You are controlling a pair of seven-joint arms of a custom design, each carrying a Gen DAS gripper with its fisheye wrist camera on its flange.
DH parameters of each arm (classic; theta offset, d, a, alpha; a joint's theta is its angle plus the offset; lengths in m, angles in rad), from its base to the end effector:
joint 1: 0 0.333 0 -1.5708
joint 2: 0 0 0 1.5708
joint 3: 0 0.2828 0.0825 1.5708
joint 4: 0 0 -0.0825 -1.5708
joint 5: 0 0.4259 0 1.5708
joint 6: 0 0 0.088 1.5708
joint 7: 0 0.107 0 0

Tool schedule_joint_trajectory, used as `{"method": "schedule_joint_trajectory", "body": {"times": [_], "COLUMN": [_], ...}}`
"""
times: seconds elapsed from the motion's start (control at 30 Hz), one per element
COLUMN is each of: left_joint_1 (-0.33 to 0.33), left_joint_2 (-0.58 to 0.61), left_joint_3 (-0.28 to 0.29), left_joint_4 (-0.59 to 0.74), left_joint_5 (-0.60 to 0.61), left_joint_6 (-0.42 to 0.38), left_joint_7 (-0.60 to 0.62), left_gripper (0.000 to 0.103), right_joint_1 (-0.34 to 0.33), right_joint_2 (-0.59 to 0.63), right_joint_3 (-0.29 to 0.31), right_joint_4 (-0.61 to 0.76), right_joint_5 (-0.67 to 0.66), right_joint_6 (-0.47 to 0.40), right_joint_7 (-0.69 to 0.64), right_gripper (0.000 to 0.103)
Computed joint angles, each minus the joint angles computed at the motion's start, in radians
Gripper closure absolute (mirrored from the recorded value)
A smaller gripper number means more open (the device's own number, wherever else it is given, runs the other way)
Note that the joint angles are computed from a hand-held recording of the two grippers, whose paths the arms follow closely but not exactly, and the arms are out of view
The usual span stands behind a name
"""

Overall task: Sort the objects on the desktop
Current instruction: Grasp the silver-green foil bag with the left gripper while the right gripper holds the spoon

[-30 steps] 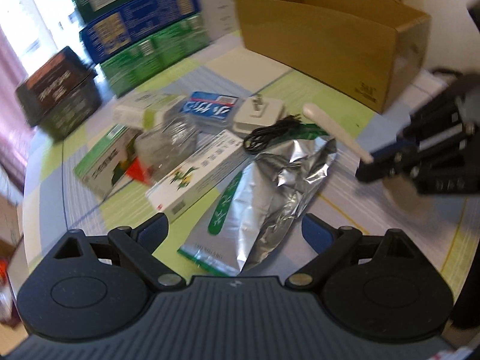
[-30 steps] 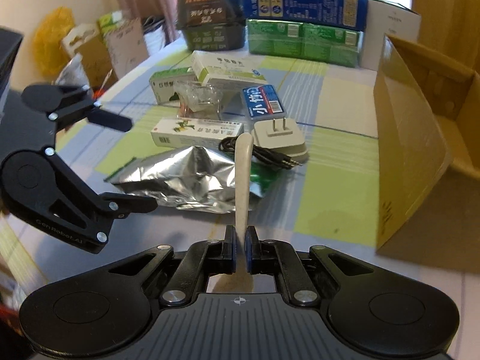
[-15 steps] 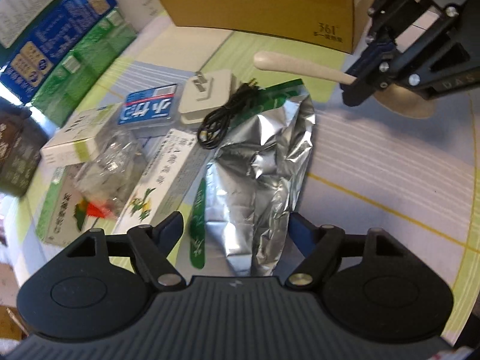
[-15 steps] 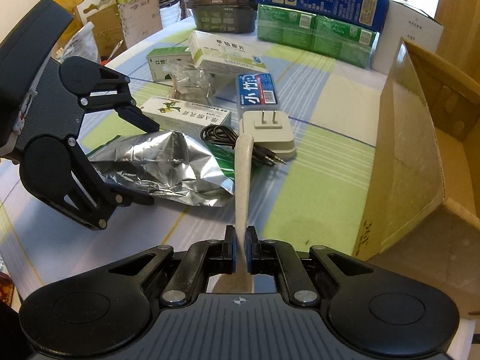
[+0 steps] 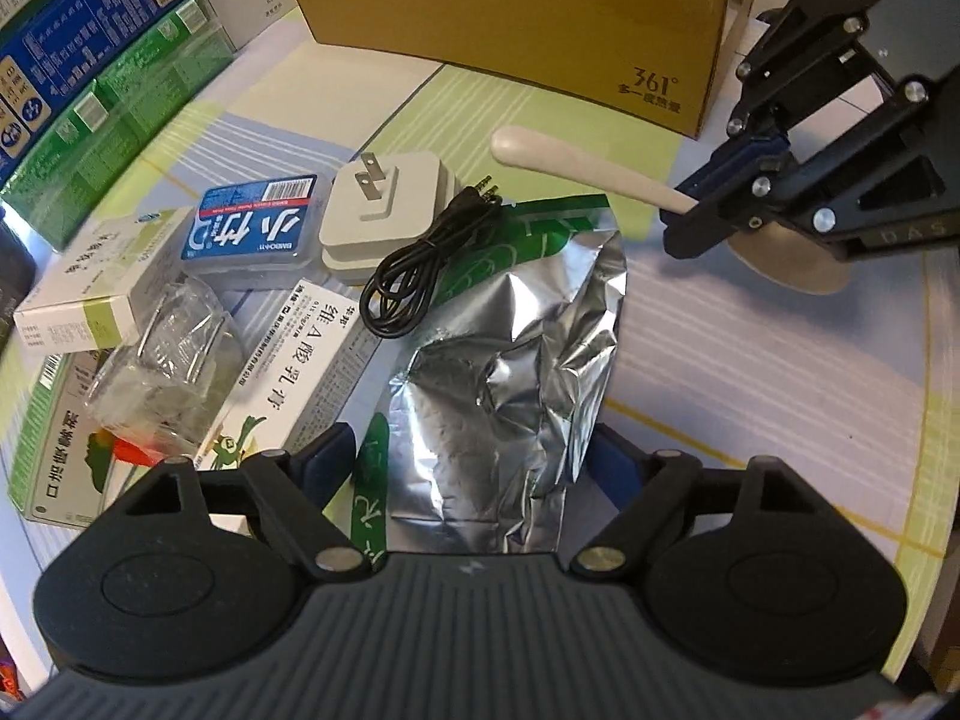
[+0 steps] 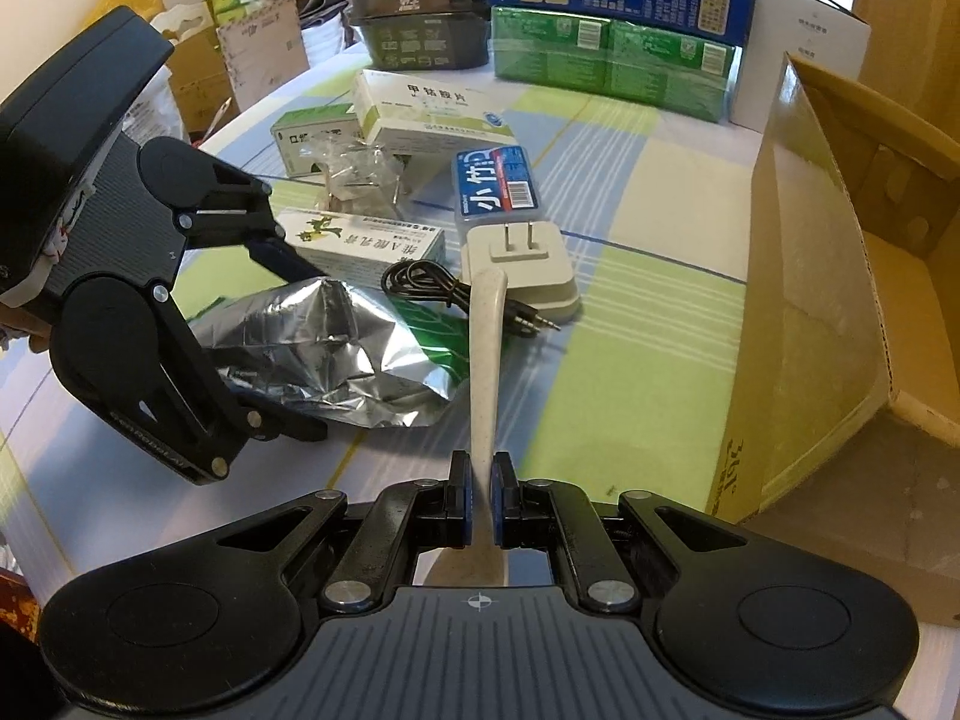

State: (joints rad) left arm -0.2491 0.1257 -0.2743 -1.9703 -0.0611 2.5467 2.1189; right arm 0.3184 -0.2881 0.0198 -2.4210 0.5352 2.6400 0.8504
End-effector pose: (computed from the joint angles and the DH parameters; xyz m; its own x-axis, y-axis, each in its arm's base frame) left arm 0.5676 -0.3222 0.4060 -0.8232 -0.5466 -0.1533 -0.4473 0.7908 -0.4178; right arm 0.5044 0.1635 0.4166 0.6225 -0.7798 -0.0671 -0.6652 -0.4819 -0.5703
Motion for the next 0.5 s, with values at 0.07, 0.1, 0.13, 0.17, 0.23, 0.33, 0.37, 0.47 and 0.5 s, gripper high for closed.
{"method": "schedule_joint_trajectory", "body": {"times": [0.07, 0.1, 0.13, 0.17, 0.23, 0.33, 0.37, 0.47, 0.5], "left_joint_1": [0.005, 0.005, 0.003, -0.002, -0.011, -0.019, -0.022, -0.033, -0.037], "left_joint_2": [0.002, 0.003, -0.001, -0.005, -0.02, -0.048, -0.06, -0.08, -0.083], "left_joint_3": [-0.001, 0.0, 0.0, 0.001, 0.003, -0.001, -0.002, -0.001, 0.0], "left_joint_4": [0.011, 0.015, 0.013, 0.01, 0.001, -0.012, -0.018, -0.036, -0.039], "left_joint_5": [-0.025, -0.03, -0.026, -0.015, 0.013, -0.018, -0.038, -0.057, -0.047], "left_joint_6": [-0.025, -0.035, -0.038, -0.041, -0.052, -0.103, -0.121, -0.133, -0.134], "left_joint_7": [0.0, -0.01, -0.023, -0.041, -0.092, -0.148, -0.161, -0.206, -0.211], "left_gripper": [0.027, 0.031, 0.036, 0.038, 0.044, 0.046, 0.046, 0.045, 0.043], "right_joint_1": [0.0, 0.0, 0.001, 0.003, 0.005, 0.006, 0.005, 0.003, 0.002], "right_joint_2": [-0.002, -0.003, -0.004, -0.007, -0.012, -0.018, -0.02, -0.023, -0.024], "right_joint_3": [0.0, 0.0, 0.0, -0.002, -0.005, -0.007, -0.006, -0.002, -0.001], "right_joint_4": [-0.002, -0.002, -0.002, -0.002, -0.006, -0.009, -0.012, -0.013, -0.014], "right_joint_5": [0.0, 0.001, 0.004, 0.009, 0.019, 0.03, 0.031, 0.024, 0.02], "right_joint_6": [0.002, 0.002, 0.002, 0.001, -0.001, -0.004, -0.001, 0.006, 0.008], "right_joint_7": [0.001, 0.003, 0.005, 0.005, 0.006, 0.011, 0.013, 0.028, 0.032], "right_gripper": [0.1, 0.1, 0.1, 0.1, 0.1, 0.1, 0.1, 0.1, 0.1]}}
